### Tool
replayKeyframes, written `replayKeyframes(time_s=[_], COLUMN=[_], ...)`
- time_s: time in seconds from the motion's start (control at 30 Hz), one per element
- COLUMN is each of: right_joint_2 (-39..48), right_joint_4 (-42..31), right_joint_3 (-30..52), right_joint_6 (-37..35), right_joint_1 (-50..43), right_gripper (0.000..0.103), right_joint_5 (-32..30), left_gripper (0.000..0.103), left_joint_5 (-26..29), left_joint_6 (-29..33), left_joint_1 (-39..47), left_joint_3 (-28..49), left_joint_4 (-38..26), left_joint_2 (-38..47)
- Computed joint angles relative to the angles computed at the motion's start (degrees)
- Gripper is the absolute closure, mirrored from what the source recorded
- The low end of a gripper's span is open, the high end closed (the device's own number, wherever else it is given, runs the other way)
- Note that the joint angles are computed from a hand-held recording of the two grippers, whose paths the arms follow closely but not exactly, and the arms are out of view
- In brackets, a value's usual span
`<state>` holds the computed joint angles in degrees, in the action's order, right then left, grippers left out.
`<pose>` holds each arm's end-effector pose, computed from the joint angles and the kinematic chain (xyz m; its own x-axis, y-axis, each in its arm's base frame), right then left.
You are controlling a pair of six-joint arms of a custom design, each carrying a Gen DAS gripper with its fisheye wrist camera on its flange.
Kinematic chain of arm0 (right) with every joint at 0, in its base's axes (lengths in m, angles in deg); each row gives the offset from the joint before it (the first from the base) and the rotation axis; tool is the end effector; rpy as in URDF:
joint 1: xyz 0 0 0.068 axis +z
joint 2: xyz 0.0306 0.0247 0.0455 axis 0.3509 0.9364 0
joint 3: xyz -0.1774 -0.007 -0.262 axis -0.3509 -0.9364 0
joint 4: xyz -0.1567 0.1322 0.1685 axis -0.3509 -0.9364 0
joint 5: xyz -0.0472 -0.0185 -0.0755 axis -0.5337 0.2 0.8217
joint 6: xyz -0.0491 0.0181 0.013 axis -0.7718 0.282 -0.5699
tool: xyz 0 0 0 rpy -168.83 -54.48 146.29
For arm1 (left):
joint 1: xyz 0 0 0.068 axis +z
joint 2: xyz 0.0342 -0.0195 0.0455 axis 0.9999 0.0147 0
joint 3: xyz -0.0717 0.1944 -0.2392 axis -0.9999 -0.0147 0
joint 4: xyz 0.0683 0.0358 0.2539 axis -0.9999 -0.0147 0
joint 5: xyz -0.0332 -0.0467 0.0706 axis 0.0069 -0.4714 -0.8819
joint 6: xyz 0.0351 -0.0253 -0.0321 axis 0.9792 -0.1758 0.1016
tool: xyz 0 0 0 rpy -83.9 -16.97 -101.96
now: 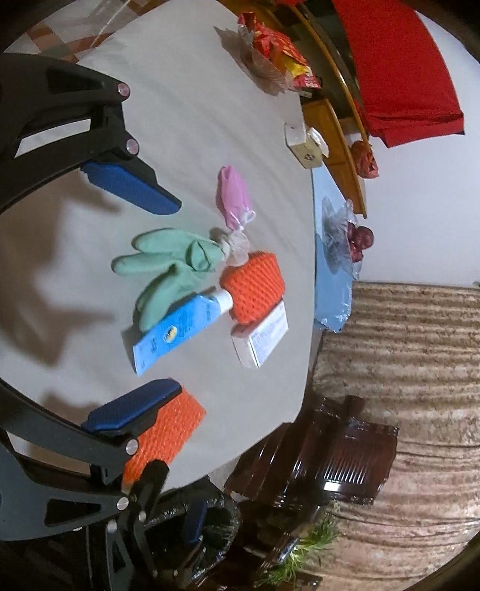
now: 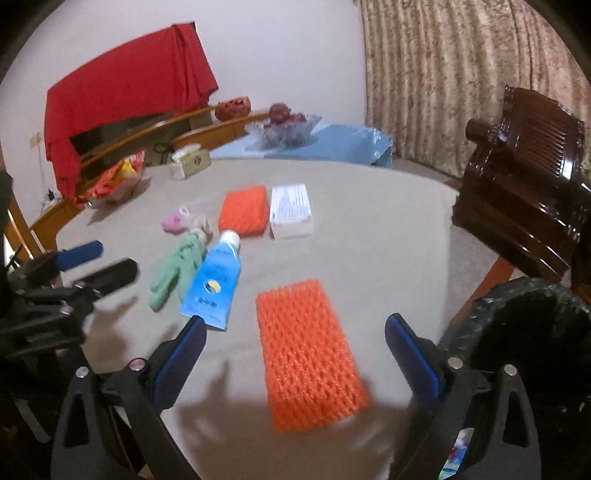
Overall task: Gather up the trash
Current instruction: 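Grasp the orange foam net on the table with the right tool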
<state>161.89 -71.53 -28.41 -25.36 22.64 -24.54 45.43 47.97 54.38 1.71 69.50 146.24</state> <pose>0.3258 0.0264 0.1351 -0.6019 -0.3004 -0.7399 -0.5202 0.8505 0.0778 0.2542 -0.1535 0.1583 -0.6078 -0.1171 -0.7854 -0.1561 0.9874 -0.0264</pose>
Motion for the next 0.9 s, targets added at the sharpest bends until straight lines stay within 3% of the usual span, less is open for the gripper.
replayKeyframes(time_s=[0.5,0.57,0.63,0.83,0.9], right_joint_2=[9.4,9.7,9.6,9.3,9.4], right_joint_4=[-0.4,-0.6,-0.1,-1.6,-2.9], right_joint_3=[3.8,3.8,3.6,4.4,5.3], right_joint_6=[-1.9,-2.4,-2.4,-4.5,-4.1], right_joint_1=[1.2,1.4,1.6,3.1,2.9], right_gripper=[0.025,0.035,0.039,0.077,0.079], right_joint_5=[7.2,7.2,7.5,6.3,4.8], left_gripper=[0.015,0.015,0.015,0.015,0.015], left_joint_5=[2.3,2.5,2.5,2.9,3.0], left_joint_6=[-0.6,-0.5,-0.5,0.2,0.4], left_joint_1=[1.6,1.6,1.4,1.7,1.9], left_joint_3=[-0.5,-0.1,0.3,1.3,1.7], left_joint_4=[3.1,3.3,3.2,4.0,4.1], left_joint_2=[4.8,5.4,5.8,6.8,7.0])
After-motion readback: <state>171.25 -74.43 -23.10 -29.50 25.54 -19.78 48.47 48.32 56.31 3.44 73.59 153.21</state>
